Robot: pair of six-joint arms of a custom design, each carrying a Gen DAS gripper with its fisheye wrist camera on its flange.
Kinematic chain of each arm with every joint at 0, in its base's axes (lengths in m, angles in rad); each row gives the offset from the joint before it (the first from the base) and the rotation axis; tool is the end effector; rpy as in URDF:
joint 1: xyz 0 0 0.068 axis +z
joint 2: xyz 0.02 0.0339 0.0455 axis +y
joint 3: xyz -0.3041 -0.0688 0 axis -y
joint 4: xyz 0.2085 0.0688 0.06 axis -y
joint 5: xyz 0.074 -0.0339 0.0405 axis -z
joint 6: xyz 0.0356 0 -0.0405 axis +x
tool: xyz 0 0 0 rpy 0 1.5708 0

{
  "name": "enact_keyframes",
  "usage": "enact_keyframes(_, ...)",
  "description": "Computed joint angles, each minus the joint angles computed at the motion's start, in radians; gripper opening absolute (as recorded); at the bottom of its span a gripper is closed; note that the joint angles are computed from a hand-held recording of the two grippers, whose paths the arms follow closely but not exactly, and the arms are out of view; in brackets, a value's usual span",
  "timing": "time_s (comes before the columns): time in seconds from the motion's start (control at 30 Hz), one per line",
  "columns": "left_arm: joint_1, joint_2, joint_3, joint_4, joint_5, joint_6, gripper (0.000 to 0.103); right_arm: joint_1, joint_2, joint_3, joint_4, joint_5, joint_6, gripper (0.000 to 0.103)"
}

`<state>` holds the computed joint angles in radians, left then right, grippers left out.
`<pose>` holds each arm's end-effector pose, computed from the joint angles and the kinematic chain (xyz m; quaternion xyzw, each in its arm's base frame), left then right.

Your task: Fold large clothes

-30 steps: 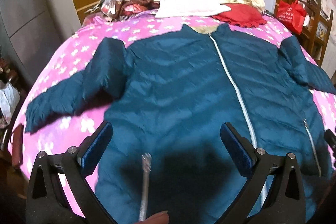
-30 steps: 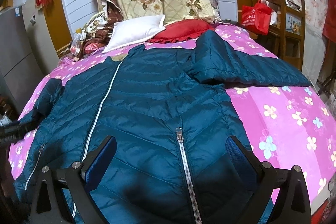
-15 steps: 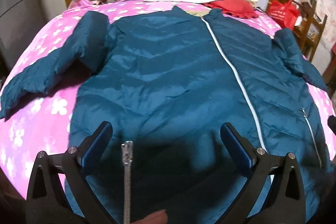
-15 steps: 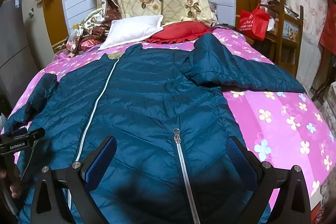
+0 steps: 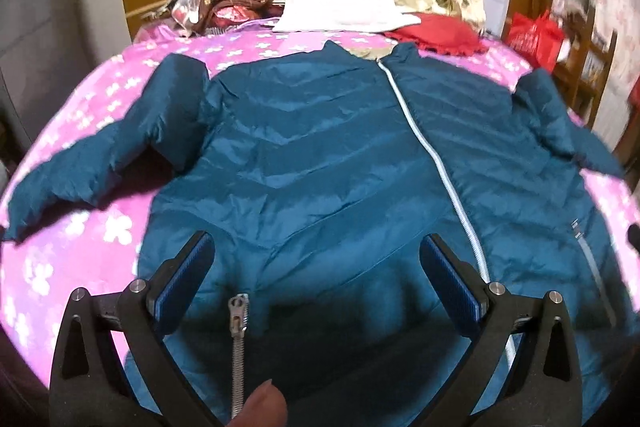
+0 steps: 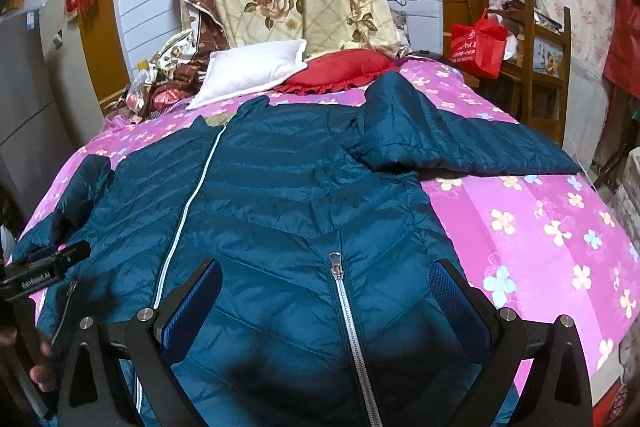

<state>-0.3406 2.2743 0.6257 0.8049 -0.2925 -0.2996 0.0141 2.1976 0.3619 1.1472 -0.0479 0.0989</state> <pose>0.3165 -0.1013 0.0521 -0.0329 0.9255 0.0186 0.3768 0.2862 0.0057 0.0732 0.0281 0.9036 0.0457 0.4249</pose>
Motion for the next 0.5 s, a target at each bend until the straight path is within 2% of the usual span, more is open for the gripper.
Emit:
enact_keyframes(0.2, -0.002, 0.014, 0.027, -0.030, 0.038, 0.007, 0.103, -0.002, -0.010, -0.015, 0.015, 0.002, -0.003, 0.103)
enact_keyframes(0.3, 0.009, 0.010, 0.007, 0.012, 0.119, 0.013, 0.103, -0.017, -0.083, -0.025, -0.066, -0.020, 0.021, 0.103)
enact_keyframes(0.43, 0.041, 0.000, -0.045, 0.119, 0.311, 0.023, 0.103, 0.006, -0.102, -0.105, 0.051, 0.004, -0.005, 0.103)
enact_keyframes(0.5, 0.039, -0.015, -0.086, 0.197, 0.329, 0.020, 0.103, 0.027, -0.071, -0.113, 0.091, 0.021, -0.001, 0.103)
